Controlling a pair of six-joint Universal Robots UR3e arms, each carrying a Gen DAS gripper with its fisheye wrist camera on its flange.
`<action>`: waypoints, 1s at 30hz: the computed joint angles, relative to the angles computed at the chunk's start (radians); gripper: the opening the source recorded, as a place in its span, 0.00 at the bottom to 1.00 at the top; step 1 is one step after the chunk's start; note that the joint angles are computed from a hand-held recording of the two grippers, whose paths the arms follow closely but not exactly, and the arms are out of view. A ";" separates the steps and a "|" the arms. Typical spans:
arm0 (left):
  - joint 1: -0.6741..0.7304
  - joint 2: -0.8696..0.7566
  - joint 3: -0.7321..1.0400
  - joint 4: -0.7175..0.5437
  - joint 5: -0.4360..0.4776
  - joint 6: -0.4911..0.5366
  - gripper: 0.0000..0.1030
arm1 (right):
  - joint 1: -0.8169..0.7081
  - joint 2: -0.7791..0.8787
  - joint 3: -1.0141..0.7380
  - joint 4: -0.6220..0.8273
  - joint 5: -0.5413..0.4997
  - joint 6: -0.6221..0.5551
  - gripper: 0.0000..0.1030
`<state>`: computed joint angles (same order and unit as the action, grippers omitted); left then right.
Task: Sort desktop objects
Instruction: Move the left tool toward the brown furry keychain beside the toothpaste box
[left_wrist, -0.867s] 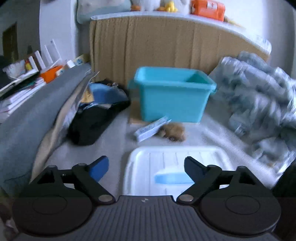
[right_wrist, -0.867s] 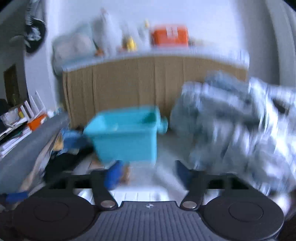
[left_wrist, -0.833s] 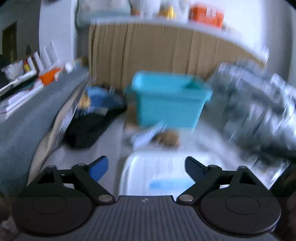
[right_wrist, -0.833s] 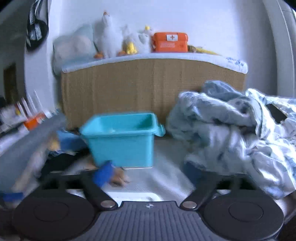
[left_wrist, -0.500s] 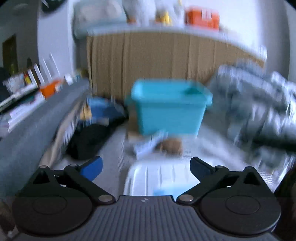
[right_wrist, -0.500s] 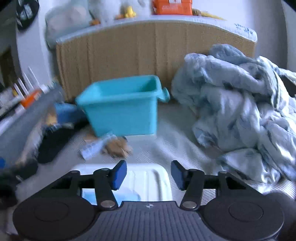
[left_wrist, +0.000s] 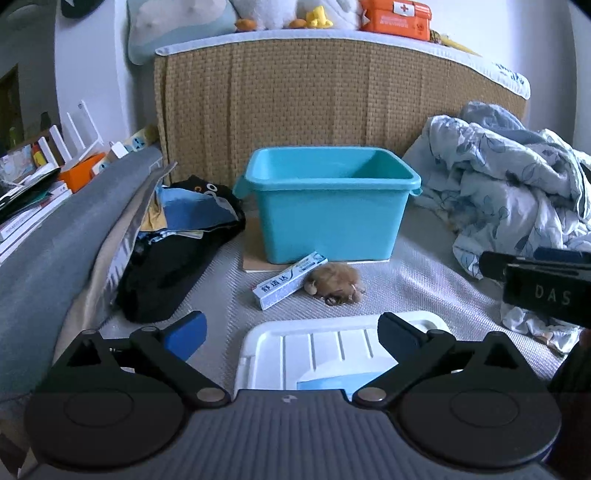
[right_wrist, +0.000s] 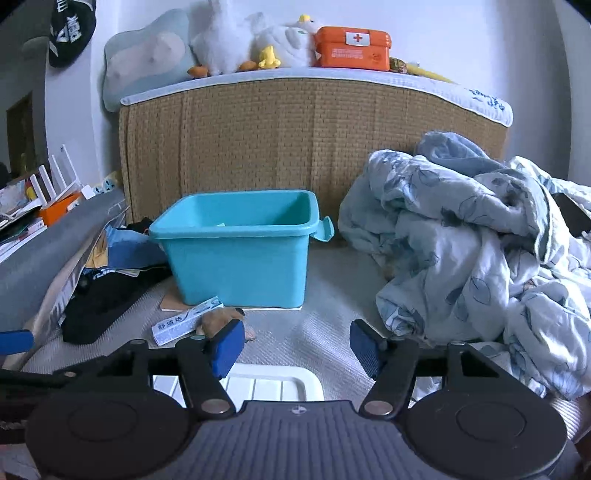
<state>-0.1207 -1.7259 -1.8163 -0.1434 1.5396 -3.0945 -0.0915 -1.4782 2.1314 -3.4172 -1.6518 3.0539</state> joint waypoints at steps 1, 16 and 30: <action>-0.003 -0.014 0.009 0.006 0.003 0.000 0.99 | 0.013 0.020 0.051 -0.079 0.007 0.013 0.66; 0.001 -0.139 0.104 0.054 0.029 0.042 0.99 | -0.123 0.067 -0.052 0.080 0.231 -0.013 0.66; -0.010 -0.273 0.210 0.046 0.050 0.050 0.98 | 0.003 0.229 -0.352 0.201 0.082 -0.017 0.66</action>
<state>-0.1303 -1.9992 -1.6059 -0.0977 1.5900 -3.0450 -0.0888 -1.2488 1.7795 -3.2165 -1.5700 3.0371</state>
